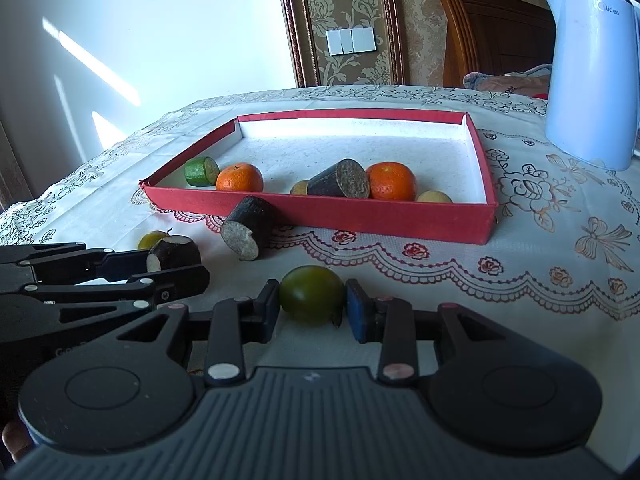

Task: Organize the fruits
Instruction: 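Lift the white-faced eggplant piece with the left tool while the right tool holds the tomato, then lower the eggplant piece into the tray with the left tool while the right tool drops the tomato there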

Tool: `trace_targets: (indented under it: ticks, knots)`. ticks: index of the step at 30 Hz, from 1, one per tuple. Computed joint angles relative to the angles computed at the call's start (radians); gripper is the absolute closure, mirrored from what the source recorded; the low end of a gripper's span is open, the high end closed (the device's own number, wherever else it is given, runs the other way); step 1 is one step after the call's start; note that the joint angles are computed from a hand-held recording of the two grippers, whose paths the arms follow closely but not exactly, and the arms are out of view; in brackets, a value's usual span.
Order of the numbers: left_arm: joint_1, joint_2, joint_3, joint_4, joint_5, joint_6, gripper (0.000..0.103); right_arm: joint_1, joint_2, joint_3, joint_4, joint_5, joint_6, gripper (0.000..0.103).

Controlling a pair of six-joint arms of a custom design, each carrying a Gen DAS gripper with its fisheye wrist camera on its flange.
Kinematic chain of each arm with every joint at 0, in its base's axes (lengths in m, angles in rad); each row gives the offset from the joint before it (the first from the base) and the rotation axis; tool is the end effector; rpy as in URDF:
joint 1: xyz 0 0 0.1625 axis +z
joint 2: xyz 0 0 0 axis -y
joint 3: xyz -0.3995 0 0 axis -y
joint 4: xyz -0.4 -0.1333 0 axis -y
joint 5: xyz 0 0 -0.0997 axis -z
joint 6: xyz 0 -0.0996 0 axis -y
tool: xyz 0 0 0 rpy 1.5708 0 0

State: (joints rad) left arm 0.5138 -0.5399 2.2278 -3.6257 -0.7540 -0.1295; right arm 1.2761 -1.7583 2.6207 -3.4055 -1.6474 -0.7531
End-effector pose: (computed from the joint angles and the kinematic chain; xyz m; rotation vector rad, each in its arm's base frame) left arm -0.2589 -0.3825 -0.0573 0.9321 2.3094 -0.9825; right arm 0.0262 -0.3465 0.2777 0.4958 -2.3381 1.0476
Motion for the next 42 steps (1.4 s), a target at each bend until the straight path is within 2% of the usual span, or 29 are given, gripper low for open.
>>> trace_targets:
  ticks: [2, 10, 19, 21, 29, 36, 42]
  knots:
    - [0.008, -0.007, -0.001, 0.014, -0.004, -0.022, 0.08, -0.001, 0.0, 0.002, -0.006, -0.001, 0.002, 0.07]
    - [-0.01, 0.005, -0.007, 0.022, 0.029, -0.037, 0.08, 0.009, 0.011, 0.002, -0.03, -0.022, 0.003, 0.07]
    - [-0.047, 0.035, -0.012, -0.035, 0.085, -0.033, 0.08, 0.026, 0.03, 0.005, -0.064, -0.048, -0.011, 0.07]
    - [-0.051, 0.035, -0.012, -0.051, 0.077, -0.027, 0.08, 0.025, 0.031, 0.009, -0.079, -0.046, -0.01, 0.07]
    - [-0.076, 0.049, -0.024, -0.115, 0.116, 0.017, 0.08, 0.021, 0.025, 0.02, -0.112, -0.033, -0.014, 0.07]
    - [-0.061, 0.045, -0.046, -0.16, 0.147, 0.071, 0.08, 0.04, 0.036, 0.013, -0.149, -0.03, -0.021, 0.07]
    - [-0.014, 0.048, -0.108, -0.194, 0.182, 0.152, 0.08, 0.09, 0.055, -0.038, -0.155, -0.035, -0.021, 0.071]
